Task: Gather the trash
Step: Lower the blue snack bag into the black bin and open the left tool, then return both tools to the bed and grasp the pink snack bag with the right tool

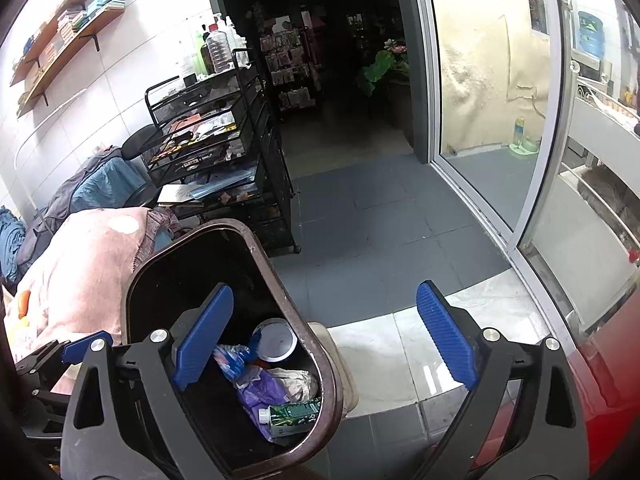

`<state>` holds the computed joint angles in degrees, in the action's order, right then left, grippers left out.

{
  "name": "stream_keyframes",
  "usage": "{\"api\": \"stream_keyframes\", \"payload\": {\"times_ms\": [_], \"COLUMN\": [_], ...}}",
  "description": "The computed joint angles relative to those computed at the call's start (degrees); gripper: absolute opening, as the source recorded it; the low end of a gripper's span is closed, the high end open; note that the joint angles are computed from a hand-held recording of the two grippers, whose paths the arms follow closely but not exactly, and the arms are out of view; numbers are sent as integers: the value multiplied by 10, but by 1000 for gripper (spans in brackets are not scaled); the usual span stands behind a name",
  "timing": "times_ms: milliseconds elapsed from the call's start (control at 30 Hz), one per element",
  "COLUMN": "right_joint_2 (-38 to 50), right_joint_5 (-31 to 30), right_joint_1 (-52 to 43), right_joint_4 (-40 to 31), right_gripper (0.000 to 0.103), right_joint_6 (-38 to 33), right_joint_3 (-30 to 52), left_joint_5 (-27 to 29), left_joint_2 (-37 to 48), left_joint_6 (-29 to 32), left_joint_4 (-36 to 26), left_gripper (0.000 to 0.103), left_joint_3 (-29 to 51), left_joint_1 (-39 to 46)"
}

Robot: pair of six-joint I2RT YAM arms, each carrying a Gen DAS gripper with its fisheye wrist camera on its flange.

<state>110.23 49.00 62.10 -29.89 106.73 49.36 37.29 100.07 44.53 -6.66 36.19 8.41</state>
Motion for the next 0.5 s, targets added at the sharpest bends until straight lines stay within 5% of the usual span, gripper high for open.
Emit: {"api": "stream_keyframes", "payload": {"times_ms": [500], "right_joint_2": [30], "right_joint_5": [24], "right_joint_1": [12], "right_joint_4": [65], "right_gripper": [93], "right_joint_6": [-95], "right_joint_3": [48], "left_joint_5": [92], "left_joint_2": [-79], "left_joint_6": [104], "left_joint_4": [-109], "left_gripper": [98], "left_joint_3": [11], "left_joint_1": [147]}}
